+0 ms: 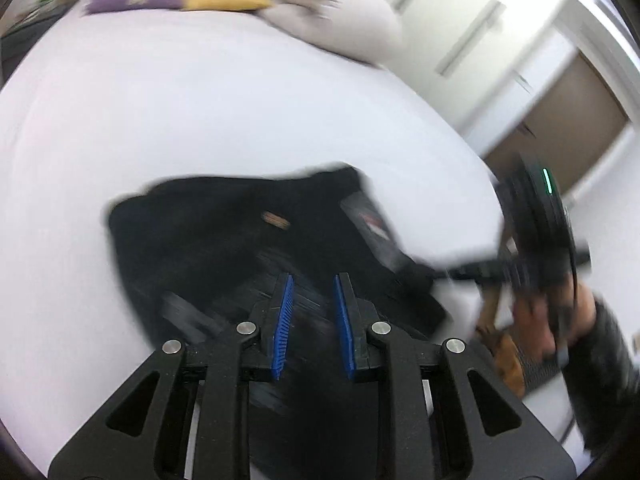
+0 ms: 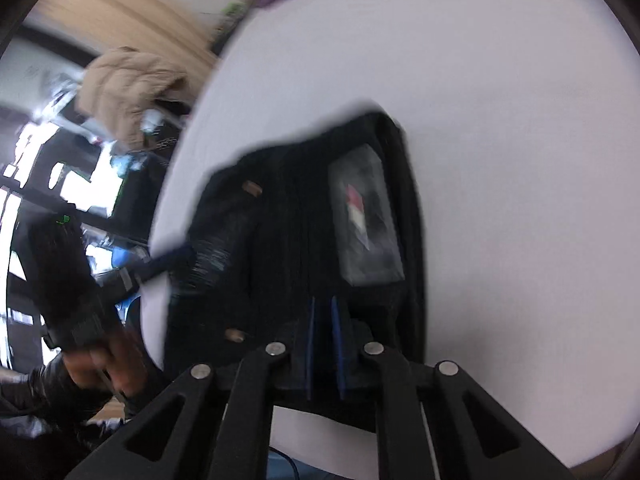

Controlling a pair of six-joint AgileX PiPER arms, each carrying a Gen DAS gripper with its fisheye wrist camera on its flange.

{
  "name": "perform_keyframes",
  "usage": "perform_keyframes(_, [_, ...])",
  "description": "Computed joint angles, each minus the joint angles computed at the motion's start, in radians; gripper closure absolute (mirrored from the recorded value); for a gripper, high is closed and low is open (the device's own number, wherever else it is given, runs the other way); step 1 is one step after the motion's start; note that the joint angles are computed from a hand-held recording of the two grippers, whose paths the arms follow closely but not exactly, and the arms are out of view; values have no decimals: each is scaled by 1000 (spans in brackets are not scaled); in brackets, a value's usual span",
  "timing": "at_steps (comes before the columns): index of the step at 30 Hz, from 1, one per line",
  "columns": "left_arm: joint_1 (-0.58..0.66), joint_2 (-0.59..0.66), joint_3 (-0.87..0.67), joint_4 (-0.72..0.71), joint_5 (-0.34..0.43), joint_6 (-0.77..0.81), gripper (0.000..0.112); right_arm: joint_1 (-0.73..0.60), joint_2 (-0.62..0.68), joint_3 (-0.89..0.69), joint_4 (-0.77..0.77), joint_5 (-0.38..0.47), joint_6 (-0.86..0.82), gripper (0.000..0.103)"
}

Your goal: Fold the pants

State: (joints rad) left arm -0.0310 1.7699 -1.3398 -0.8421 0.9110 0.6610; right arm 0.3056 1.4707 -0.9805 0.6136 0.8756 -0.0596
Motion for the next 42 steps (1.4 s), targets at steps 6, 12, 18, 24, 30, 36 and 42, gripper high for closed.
perform_keyframes(6, [126,197,-151,-84,114,13,92,-71,-8,150,179,-96,-125,103])
perform_keyframes(12, [174,138,39,-228,128,203,92,-59,-19,217,276,-164,-194,103])
perform_keyframes(18, [187,-82,332,-257,81,407,92,-11,-40,216,186,-214,-92,103])
perform_keyframes(24, [213,-266,517,-241,105,532,92,11,-44,217,158,-242,-42,103])
perform_keyframes(30, [164,-265,582,-258,37,556,92,67,-45,202,68,-282,75,103])
perform_keyframes(36, [153,-240,575,-263,21,561,92,103,-85,236,35,-349,138,103])
perform_keyframes(42, [242,-290,512,-248,62,454,41,107,-235,228,15,-329,155,32])
